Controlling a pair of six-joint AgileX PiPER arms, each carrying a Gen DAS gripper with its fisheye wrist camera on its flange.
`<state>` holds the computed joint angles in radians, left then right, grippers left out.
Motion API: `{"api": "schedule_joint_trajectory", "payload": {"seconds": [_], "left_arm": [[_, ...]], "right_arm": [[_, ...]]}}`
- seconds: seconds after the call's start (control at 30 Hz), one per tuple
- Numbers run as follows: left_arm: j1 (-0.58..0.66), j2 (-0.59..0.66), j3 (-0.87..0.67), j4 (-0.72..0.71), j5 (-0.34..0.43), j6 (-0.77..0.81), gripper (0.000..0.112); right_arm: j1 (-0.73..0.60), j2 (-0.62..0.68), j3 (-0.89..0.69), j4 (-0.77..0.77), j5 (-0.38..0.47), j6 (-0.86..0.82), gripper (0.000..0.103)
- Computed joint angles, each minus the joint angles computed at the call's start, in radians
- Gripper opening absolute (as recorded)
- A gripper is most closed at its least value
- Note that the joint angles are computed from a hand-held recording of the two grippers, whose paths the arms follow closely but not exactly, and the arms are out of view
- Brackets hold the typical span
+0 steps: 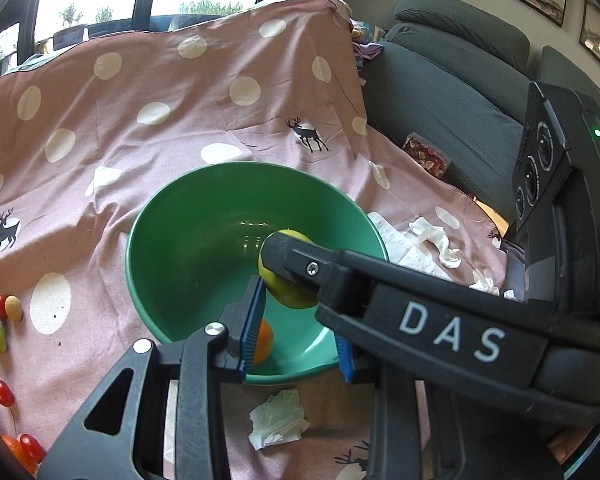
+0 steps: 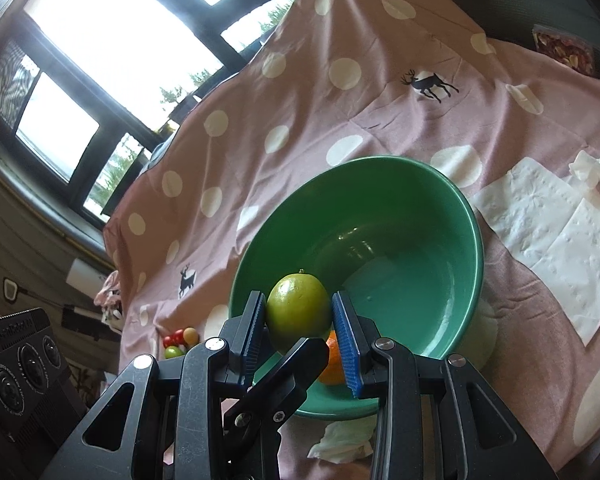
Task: Organize fruits
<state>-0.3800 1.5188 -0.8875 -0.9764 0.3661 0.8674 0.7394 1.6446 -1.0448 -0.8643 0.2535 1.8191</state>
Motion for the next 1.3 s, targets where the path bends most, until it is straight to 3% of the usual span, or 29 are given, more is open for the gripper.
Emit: {"api": "schedule_joint_trajectory", "payload": {"seconds": [1.3], "left_arm": [[0.031,0.103,-0.047,-0.123,0.104,0.123,0.031]], "right_arm": [[-0.004,0.029,-0.033,0.173,0.110,-0.130,0.038]]}}
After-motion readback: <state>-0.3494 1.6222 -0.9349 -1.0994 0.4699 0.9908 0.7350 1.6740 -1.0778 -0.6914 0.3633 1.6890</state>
